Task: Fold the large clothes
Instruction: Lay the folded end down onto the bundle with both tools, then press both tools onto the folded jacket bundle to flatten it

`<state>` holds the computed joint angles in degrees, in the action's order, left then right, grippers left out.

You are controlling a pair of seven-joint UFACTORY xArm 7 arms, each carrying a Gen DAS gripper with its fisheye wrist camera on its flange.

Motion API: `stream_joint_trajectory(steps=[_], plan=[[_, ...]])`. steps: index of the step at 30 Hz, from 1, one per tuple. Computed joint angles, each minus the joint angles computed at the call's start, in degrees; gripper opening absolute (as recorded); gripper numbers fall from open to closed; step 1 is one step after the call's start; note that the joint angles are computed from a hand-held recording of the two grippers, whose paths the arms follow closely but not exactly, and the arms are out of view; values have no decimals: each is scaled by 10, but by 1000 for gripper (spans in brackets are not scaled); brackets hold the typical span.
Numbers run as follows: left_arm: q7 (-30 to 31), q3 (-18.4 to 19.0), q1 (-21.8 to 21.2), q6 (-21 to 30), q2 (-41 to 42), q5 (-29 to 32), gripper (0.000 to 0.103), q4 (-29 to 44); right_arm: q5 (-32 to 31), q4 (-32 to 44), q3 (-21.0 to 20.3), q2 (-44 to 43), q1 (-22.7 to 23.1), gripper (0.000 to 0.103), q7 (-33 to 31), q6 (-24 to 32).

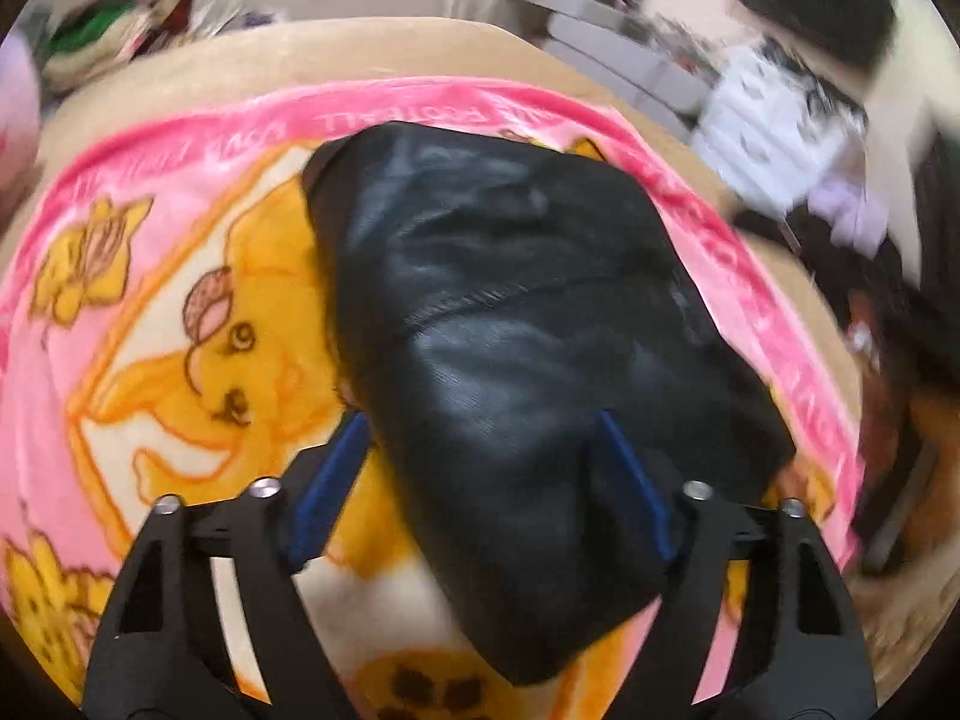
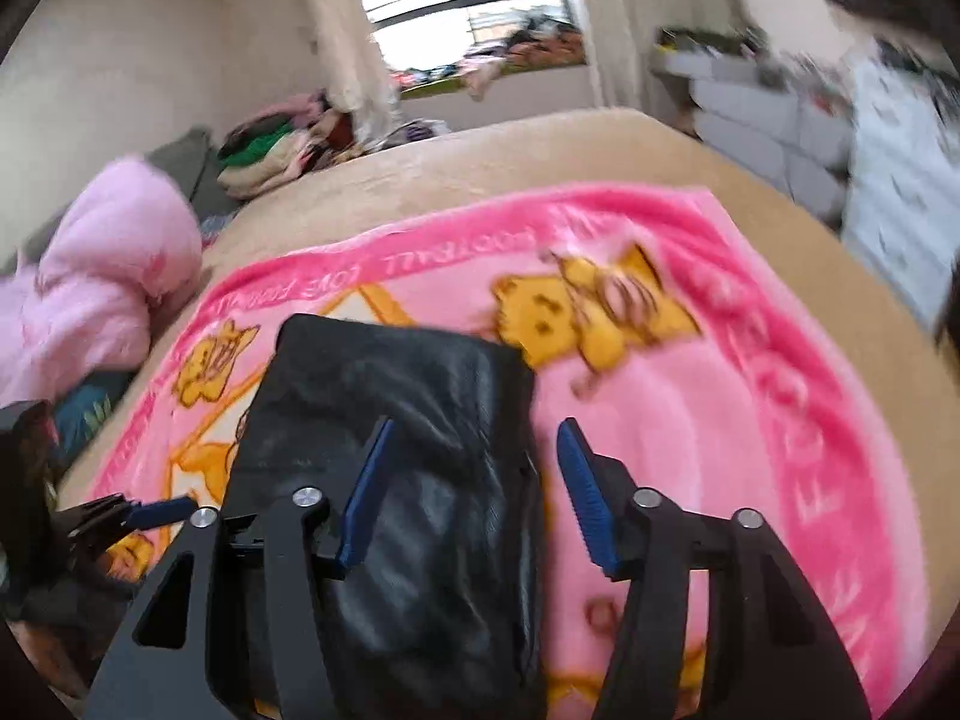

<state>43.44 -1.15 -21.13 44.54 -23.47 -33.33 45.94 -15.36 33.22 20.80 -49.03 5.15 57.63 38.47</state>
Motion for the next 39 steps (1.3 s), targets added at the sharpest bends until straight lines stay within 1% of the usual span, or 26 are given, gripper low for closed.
stream_joint_trajectory(steps=[1,2,3,4,6,9,11,12,14,18,22,26,29,31,33,34,36,38,39], plan=[[1,-3,0,7,1,7,61,-1,6,13,-16,34,6,46,-21,-11],[-5,-2,-10,1,1,20,61,-10,11,23,-25,59,8,45,-30,-20],[-5,-24,2,-28,-6,29,61,-28,20,30,-39,86,13,45,-41,-35],[-5,-27,0,-44,-9,37,61,-37,25,32,-48,102,13,45,-47,-43],[-3,-21,-8,-54,-13,40,61,-45,29,44,-52,127,8,45,-50,-35],[-2,-9,-14,-47,-15,39,61,-45,32,68,-60,171,8,45,-63,2],[5,-4,-17,-44,-14,37,61,-45,36,67,-69,188,14,43,-72,7],[6,-5,-19,-45,-13,36,61,-45,33,72,-68,204,13,43,-73,20],[5,-6,-21,-42,-14,33,62,-45,24,72,-66,222,13,43,-64,23],[7,-4,-22,-42,-10,29,62,-43,16,68,-75,241,18,44,-49,13],[5,-2,-19,-29,-7,25,65,-40,18,49,-82,233,23,44,-38,-8],[-5,3,-11,0,12,13,68,-25,-1,59,-66,224,21,44,-23,21],[-1,6,-4,17,18,1,69,-17,-8,46,-64,201,27,47,-18,16],[0,3,1,20,18,-2,69,-17,-3,28,-64,169,32,54,-14,12],[-1,2,6,25,18,-4,69,-15,12,16,-68,142,39,79,-15,15],[-1,2,7,27,19,-5,70,-14,35,-6,-80,112,54,81,-20,3],[-1,5,10,37,28,-12,71,-6,66,-32,-90,74,72,86,-31,-15],[-2,6,15,48,37,-19,73,1,107,-65,-102,27,102,94,-48,-32],[-3,6,18,54,41,-23,75,5,127,-80,-108,9,117,94,-56,-44]])
